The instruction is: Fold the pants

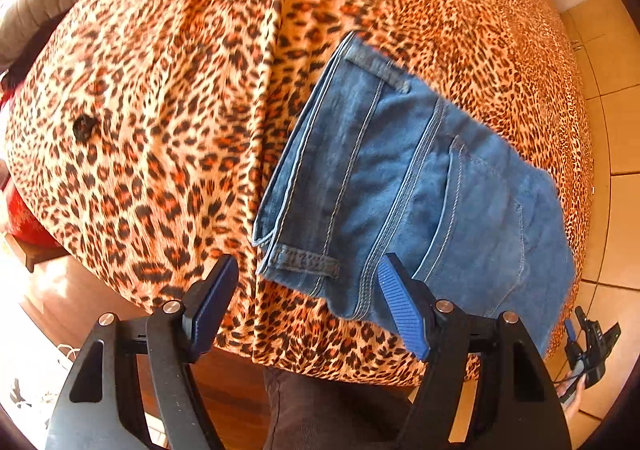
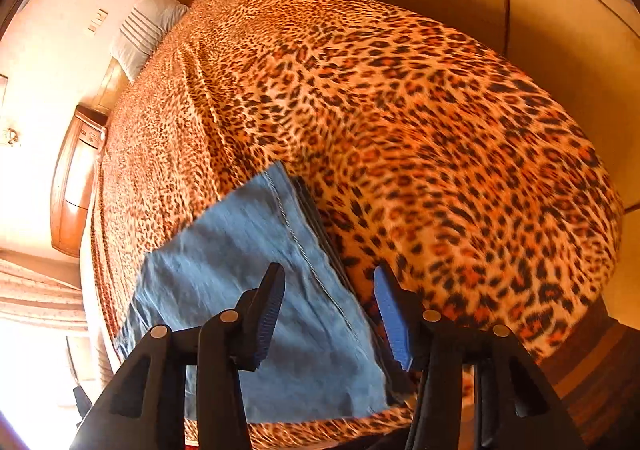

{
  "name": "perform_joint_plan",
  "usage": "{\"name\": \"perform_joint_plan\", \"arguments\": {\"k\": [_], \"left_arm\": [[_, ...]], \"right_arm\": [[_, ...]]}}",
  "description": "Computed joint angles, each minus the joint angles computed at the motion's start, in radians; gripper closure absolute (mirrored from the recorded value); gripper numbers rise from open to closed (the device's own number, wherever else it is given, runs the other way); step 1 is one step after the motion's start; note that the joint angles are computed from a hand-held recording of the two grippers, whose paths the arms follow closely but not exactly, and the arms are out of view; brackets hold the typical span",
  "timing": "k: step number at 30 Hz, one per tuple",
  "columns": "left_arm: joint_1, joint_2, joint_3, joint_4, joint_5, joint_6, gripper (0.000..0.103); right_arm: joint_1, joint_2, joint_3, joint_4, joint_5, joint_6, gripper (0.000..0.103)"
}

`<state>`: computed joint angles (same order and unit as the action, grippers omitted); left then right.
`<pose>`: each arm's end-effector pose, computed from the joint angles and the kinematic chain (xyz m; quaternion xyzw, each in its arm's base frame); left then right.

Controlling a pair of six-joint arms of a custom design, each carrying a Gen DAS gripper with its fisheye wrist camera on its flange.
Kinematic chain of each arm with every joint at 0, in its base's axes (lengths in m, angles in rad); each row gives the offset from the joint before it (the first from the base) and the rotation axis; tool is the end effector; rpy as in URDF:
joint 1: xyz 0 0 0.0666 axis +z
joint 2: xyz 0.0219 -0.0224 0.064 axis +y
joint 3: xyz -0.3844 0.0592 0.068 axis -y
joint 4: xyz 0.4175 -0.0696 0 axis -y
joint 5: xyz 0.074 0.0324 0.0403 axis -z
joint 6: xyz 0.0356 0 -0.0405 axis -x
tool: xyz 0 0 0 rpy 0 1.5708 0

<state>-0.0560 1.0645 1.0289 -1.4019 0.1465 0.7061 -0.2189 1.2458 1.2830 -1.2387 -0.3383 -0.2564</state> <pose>0.3257 -0.0239 0.3766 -0.3132 0.9446 -0.0925 0.0345 0.4119 -0.0799 0.4317 0.1981 0.9490 0.1688 0.1778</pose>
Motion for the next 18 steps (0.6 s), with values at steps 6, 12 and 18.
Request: {"name": "perform_joint_plan", "arguments": {"k": [6,12,18], "left_arm": [[0.106,0.166,0.108,0.059,-0.007,-0.032,0.031],[0.14,0.307,0.154,0.097,0.069,0.0,0.031],[0.042,0.42,0.227,0.007,-0.168,-0.081,0.038]], "right_arm": [[0.062,0.161,0.095,0.029,0.041,-0.046,0.054],[0.115,0.23,0.148,0.04,0.106,0.017,0.061],[0.116,0.273,0.18,0.018,0.151,0.028,0.089]]}}
